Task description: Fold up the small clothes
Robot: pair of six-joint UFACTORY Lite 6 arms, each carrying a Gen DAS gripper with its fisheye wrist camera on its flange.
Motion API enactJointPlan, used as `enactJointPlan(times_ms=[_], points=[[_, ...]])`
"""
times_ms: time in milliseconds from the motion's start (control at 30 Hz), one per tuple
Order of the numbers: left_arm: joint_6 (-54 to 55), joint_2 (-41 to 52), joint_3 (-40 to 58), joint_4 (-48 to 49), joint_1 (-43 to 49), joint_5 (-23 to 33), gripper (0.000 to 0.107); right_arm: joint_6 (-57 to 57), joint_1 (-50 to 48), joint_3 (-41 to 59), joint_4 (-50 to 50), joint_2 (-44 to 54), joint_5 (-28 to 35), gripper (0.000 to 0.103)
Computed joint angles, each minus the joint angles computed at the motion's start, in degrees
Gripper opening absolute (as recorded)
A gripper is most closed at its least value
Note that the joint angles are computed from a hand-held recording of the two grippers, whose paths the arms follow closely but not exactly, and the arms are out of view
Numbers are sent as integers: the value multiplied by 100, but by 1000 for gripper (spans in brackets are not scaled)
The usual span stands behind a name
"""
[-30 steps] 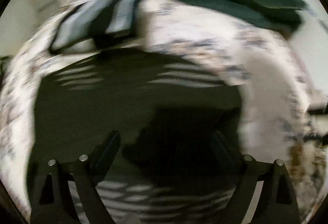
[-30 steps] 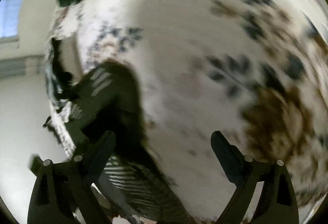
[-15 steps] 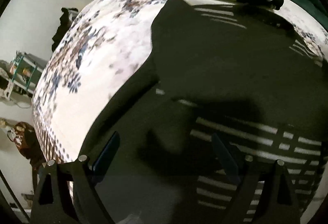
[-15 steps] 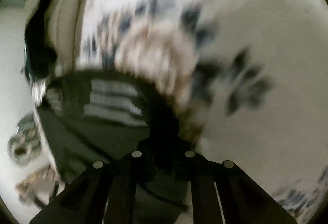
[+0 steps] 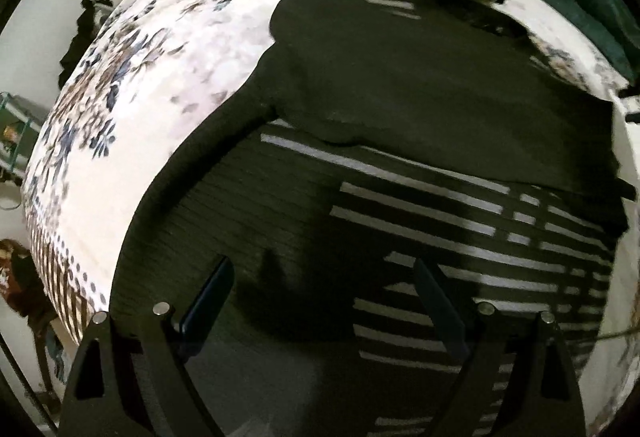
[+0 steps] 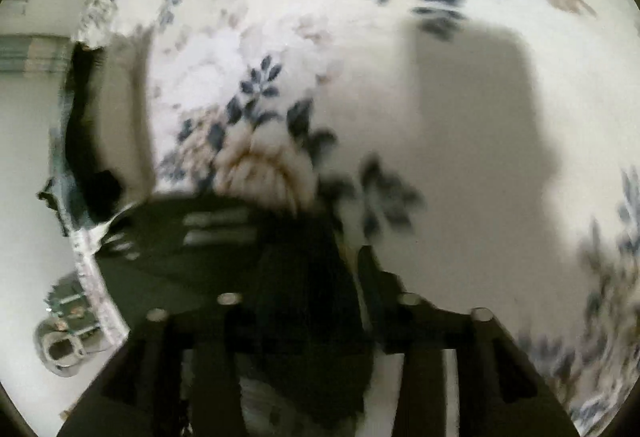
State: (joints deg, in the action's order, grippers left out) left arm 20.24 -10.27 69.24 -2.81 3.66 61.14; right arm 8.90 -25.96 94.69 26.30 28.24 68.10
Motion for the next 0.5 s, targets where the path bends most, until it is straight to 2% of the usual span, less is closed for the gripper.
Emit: enactJointPlan(times_ms=[33,100,233,300,367,433,500], points=[[157,-82,40,-138,64,98,91,1,-102,-474,-31,-600,219,45],[385,-262,71,-334,148,244,91,-27,-353,-1012,-50,-1594,889,57],[251,-795,-135,-268,-6,438,91,-469,-1086,-2156,24,-3288,2040,59],[-134,-1157,-364,-93,-214,618,91,-759,-1476,-2869,112,-3965,2325,59],[-650,-1506,-629,190,-493,784,91,-1090,-1784,-3583,274,-4308,2264,59],[-1194,-1840,-890,502,-812,975,91,-1318,-1674,-4322,546,-4358,1681,59],[-1767,-2149,-1075,827,-1144,1180,91,-1557,-1471,-5013,1074,-4029,734,59]])
